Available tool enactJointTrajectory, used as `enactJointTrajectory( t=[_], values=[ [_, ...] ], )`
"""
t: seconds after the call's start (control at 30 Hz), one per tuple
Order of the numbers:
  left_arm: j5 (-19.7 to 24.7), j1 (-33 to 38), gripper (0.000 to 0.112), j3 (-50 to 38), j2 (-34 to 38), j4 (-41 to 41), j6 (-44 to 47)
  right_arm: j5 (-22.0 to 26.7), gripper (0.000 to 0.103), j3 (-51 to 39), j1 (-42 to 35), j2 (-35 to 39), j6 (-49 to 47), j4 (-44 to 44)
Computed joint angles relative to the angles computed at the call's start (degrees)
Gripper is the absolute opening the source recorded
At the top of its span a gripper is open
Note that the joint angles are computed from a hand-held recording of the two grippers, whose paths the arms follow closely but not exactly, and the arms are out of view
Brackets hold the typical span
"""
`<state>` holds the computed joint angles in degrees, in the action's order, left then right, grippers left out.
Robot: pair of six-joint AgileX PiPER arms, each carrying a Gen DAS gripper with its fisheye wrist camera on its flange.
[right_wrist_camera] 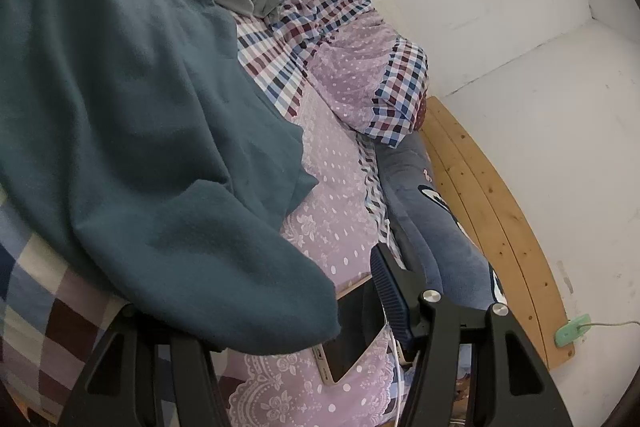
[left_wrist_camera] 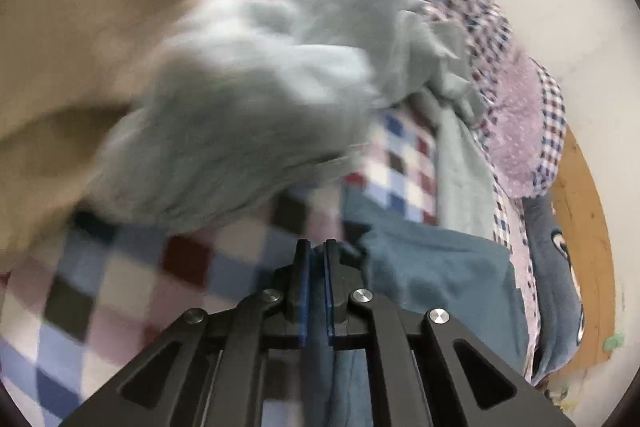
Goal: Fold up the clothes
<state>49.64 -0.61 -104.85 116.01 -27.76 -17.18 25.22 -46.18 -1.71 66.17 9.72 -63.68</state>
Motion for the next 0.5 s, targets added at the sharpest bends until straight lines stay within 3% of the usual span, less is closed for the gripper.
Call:
enactJointTrajectory(
  t=[0.03,0.07,0.13,0.27,0.33,0.5],
  values=[
    [-1.7,1.8,0.02,4.5,-2.6,-2.9,1.2,-0.6,0.062,0.1,-0.4,-0.5,-0.9,1.0],
    [-3.3,3.7,0.047,9.2,-5.4,-6.3,3.1,-1.2,0.062,0.2,-0.9,-1.0,-2.0,2.1],
    [-5.2,7.3,0.062,19.3,-12.0,-15.0,10.5,-2.4,0.063,0.0,-1.9,-2.0,-3.8,4.4],
    [-1.2,10.5,0.07,35.7,-24.6,-25.6,21.2,-4.9,0.063,0.0,-3.4,-4.3,-6.1,8.3],
    [-0.5,7.7,0.07,42.9,-29.8,-27.0,21.7,-5.2,0.063,0.1,-2.6,-5.6,-5.2,8.1],
    [-8.6,-2.2,0.07,53.9,-38.3,-25.2,10.2,-4.2,0.063,-0.3,1.6,-8.9,-1.7,6.9]
  ],
)
